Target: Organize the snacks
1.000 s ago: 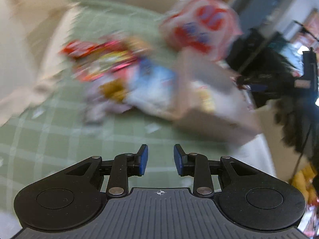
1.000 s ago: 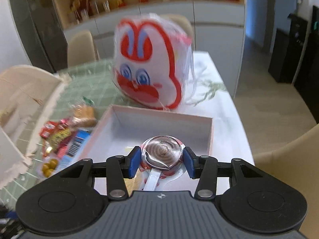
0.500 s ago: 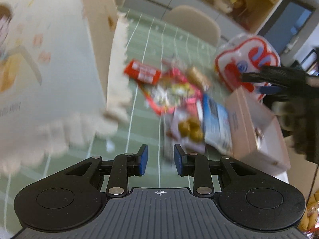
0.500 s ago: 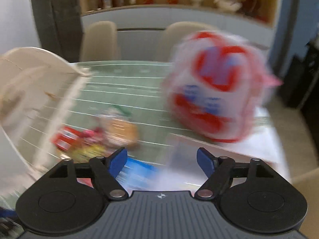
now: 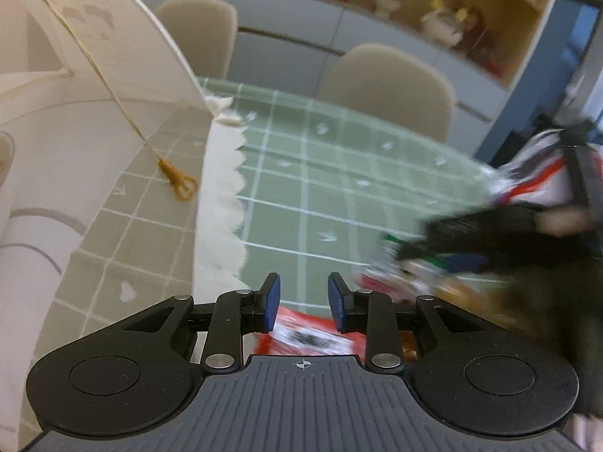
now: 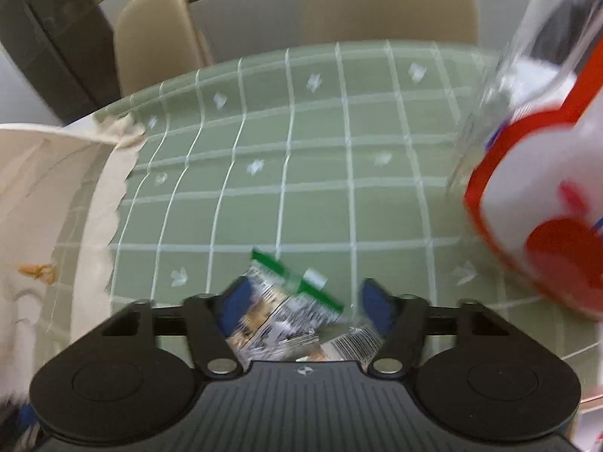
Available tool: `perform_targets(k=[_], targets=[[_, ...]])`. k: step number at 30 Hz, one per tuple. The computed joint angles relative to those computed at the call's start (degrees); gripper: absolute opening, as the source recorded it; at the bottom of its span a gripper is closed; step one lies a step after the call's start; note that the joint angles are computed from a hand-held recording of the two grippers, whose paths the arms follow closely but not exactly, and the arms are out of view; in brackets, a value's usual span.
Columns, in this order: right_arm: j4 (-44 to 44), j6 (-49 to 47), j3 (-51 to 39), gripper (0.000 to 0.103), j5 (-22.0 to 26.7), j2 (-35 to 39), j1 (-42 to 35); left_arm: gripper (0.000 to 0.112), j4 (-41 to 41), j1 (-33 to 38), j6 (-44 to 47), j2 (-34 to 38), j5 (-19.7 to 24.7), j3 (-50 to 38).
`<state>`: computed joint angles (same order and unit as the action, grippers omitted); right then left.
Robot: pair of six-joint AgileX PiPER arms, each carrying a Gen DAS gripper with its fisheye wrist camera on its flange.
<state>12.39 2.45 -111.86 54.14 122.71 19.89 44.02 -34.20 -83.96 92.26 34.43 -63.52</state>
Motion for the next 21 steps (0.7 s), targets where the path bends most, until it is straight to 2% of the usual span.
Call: perform_targets(k=[1, 4, 8, 11, 16, 18, 20, 21], targets=[[2.63, -3.27, 2.85, 0.05, 0.27, -1.76, -0.67, 0.03, -0.63, 0.77, 0.88, 0.97, -0.13, -0.52], [5.54, -10.06, 15.86, 0.047, -3.75, -10.23, -0.67, 0.028, -4.12, 2.33, 5.68, 2.81, -1.74, -1.49], [9.14, -15.52, 29.26, 0.038, -5.44, -19.23, -1.08, 0.025, -12.68, 2.15, 12.35, 1.78, -4.26, 0.1], [12.48, -21.08, 40.83, 0.038, -8.36, -27.15, -1.22, 0.024, -13.46, -0.81, 11.99, -0.12, -4.46, 2.32], [18.41, -29.52, 56.03, 0.038, -9.94, -40.48, -2.73, 0.024, -14.2, -4.86, 8.25, -4.41, -5.9, 7.37], [19.31, -31.66, 63.04, 0.04, -11.97, -48.61, -3.8, 0.024, -12.64, -7.17, 5.75, -6.02, -5.12, 8.75], [17.86, -31.15, 69.37, 0.056, -14.6, -57.34, -3.62, 0.024, -13.19, -9.45, 6.01, -7.35, -4.2, 9.45], [16.08, -29.74, 72.48, 0.06, -15.65, -62.46, -3.51, 0.024, -13.09, -10.81, 5.99, -8.02, -3.54, 9.68]])
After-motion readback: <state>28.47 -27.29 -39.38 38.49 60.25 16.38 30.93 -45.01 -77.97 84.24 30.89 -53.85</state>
